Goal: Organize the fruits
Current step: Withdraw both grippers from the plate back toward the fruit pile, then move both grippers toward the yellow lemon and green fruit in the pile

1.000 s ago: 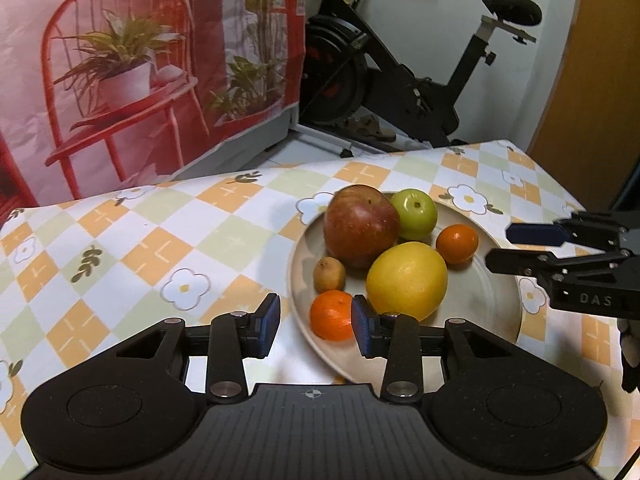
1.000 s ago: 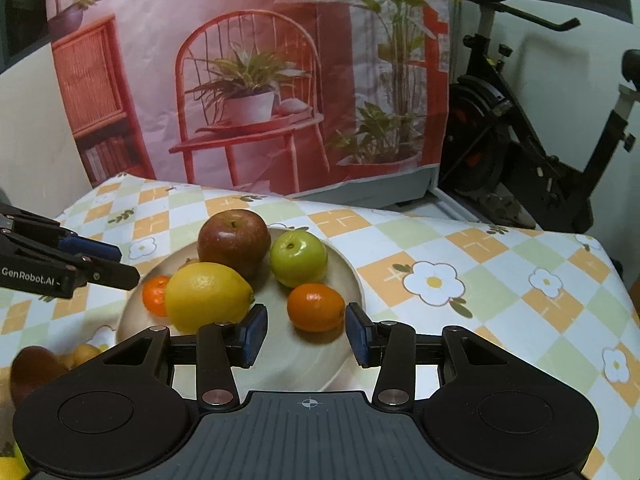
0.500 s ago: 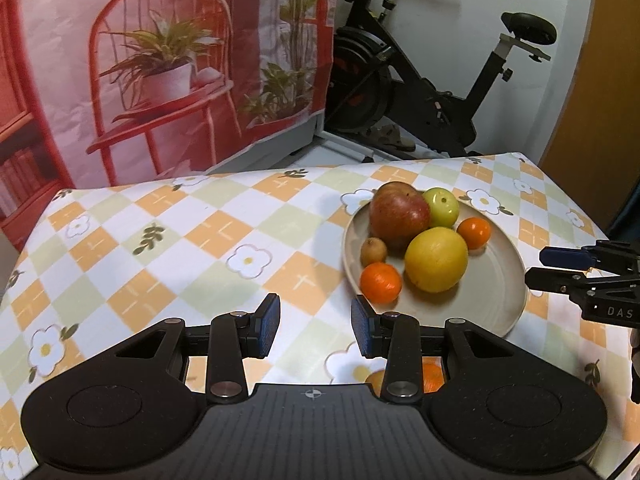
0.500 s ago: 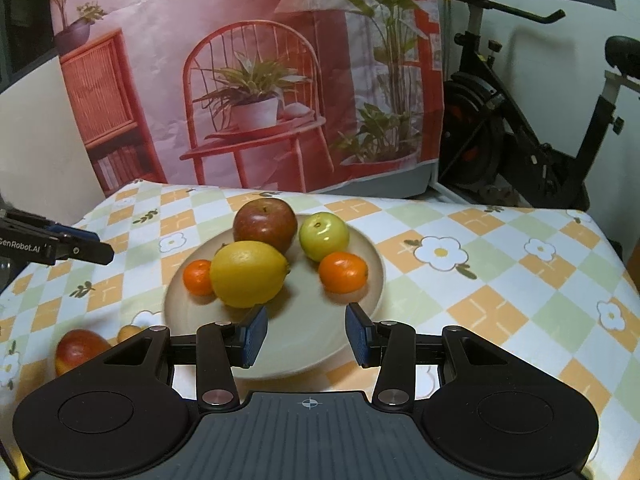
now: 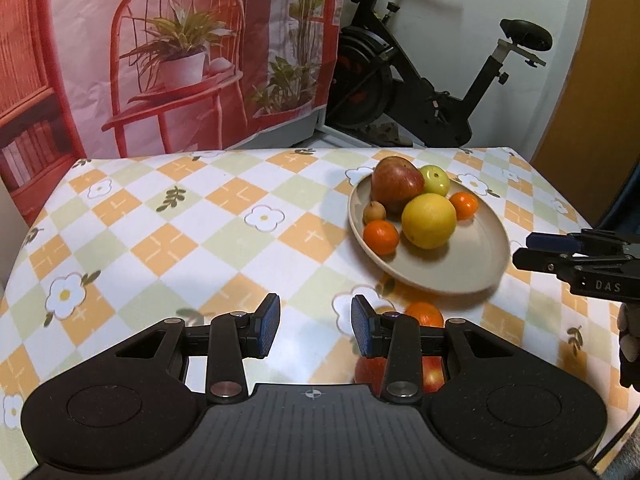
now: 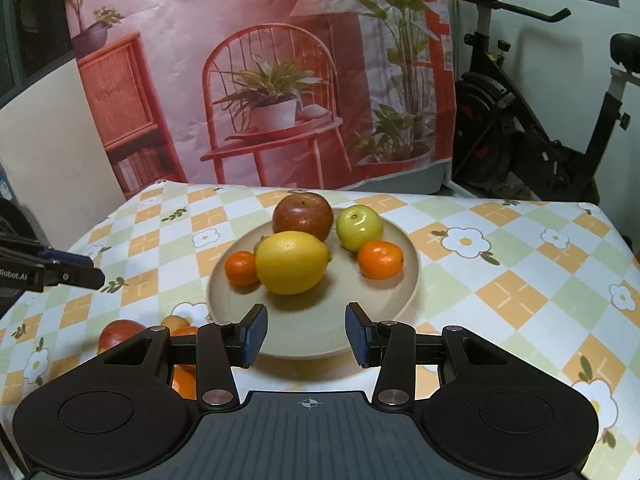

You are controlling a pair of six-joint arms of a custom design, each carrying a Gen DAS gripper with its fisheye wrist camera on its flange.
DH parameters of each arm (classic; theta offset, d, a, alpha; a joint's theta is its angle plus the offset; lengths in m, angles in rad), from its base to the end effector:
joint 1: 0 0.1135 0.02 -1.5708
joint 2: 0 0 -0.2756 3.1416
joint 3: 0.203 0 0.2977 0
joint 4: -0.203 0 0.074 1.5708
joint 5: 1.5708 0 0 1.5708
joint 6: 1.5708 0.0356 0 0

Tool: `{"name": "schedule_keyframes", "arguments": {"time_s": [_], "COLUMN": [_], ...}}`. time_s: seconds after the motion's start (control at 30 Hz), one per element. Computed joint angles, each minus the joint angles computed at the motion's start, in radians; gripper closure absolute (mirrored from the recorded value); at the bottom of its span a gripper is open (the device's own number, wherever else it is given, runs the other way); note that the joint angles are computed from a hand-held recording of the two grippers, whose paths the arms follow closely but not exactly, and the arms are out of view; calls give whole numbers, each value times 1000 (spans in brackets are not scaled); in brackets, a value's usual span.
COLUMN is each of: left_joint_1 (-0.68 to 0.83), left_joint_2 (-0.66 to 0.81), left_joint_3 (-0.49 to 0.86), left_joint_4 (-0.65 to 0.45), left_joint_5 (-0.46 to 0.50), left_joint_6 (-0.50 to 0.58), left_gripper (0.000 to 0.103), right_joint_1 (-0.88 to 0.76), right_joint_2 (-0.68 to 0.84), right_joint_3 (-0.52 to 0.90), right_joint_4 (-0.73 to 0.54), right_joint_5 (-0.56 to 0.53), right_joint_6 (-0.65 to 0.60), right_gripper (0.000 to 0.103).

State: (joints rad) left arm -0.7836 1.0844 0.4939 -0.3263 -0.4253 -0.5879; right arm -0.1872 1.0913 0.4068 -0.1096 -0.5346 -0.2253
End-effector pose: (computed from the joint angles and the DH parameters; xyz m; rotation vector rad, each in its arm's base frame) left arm 0.1744 -0.1530 0.1602 0.0590 2.3811 -0.1133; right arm 0.2294 -0.0250 0.1455 -0.2949 2.2451 0.4147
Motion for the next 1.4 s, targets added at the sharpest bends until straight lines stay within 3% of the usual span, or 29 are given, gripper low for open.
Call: {"name": "schedule_keyframes", "arguments": {"time_s": [0.47, 0.87, 1.1, 1.4], "left_joint_1": [-158, -315, -358, -380], "left_joint_2": [-68, -28, -8, 54], "left_joint_3": [-50, -88, -99, -94], "left_joint_4": [-35, -21, -23, 7], "left_joint_5": [-37, -76, -94, -84], "left_joint_6": [-224, -365, -401, -361], "left_gripper": [62, 62, 62, 62], "right_joint_1": [9, 60, 48, 19], "right_joint_2": [-233, -531, -678, -834], "right_joint_3": [-96, -168, -186, -224], "right_joint_4": [-177, -433, -563, -729], "right_joint_5": [-4, -21, -41, -35], "right_joint_6": [-5, -46, -62, -97], "right_gripper": [63, 63, 61, 60]}}
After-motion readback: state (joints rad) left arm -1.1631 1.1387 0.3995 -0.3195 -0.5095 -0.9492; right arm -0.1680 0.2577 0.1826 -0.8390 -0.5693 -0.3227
